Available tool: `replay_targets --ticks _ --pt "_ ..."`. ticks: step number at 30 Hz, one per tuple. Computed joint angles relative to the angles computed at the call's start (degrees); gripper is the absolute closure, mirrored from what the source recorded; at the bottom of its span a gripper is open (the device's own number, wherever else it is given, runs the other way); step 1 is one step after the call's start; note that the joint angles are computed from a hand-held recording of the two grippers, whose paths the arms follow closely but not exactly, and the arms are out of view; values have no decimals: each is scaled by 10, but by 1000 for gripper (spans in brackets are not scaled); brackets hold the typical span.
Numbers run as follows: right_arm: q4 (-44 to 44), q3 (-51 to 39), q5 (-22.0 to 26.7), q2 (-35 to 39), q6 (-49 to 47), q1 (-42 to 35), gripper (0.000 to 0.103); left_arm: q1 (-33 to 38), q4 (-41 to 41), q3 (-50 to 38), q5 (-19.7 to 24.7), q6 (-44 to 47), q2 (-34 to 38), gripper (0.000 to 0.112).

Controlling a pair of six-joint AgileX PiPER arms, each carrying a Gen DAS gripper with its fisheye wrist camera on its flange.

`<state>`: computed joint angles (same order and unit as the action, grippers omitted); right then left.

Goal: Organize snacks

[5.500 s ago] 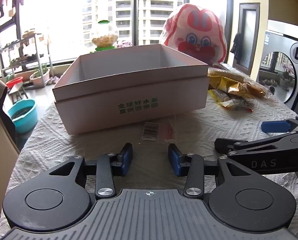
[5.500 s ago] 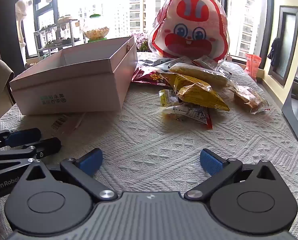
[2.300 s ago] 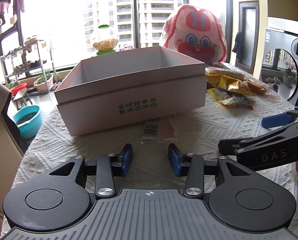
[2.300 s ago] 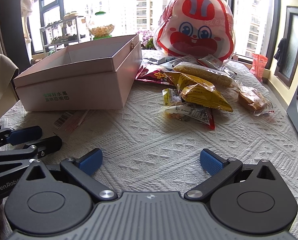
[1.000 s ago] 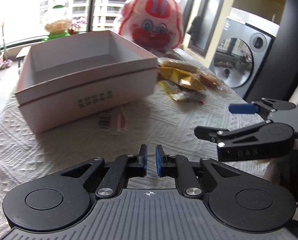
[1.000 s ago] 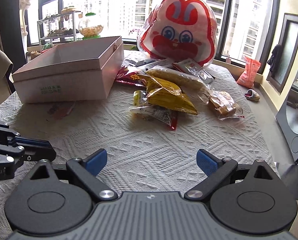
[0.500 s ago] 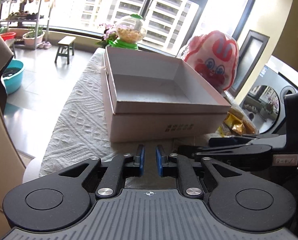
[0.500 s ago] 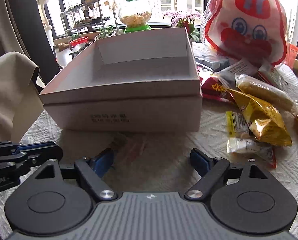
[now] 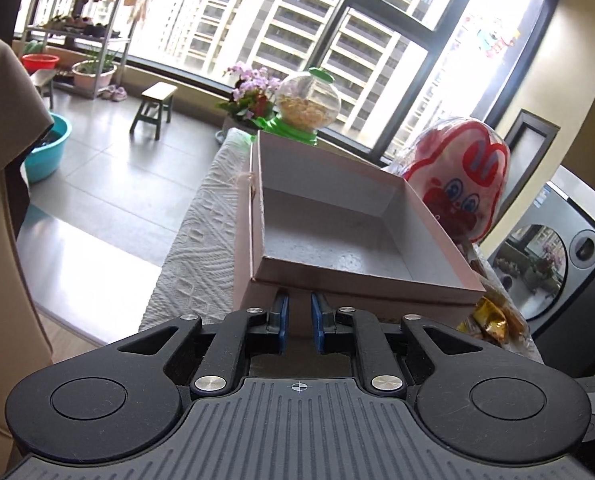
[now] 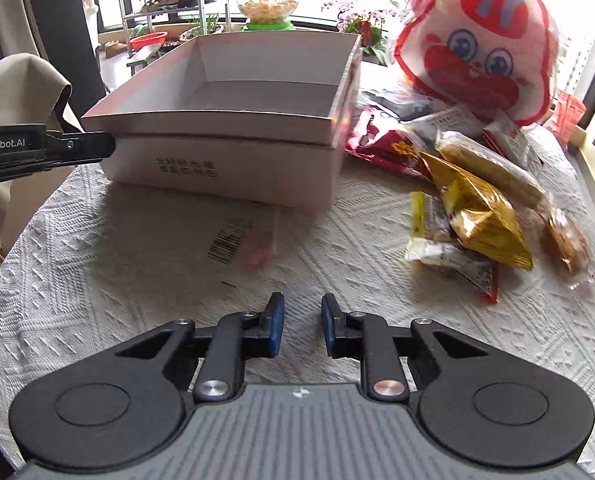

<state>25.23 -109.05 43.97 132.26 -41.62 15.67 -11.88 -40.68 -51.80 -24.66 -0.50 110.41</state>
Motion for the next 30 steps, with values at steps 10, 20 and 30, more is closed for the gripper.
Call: replay_targets --ticks 10,20,30 --pt "98 41 -54 -10 -57 -5 39 -25 21 2 7 8 2 97" --pt "-2 -146 -35 103 64 69 51 -19 67 25 17 -46 -5 97" --pt "125 109 -46 -43 -139 -35 66 -55 100 -63 111 -55 35 97"
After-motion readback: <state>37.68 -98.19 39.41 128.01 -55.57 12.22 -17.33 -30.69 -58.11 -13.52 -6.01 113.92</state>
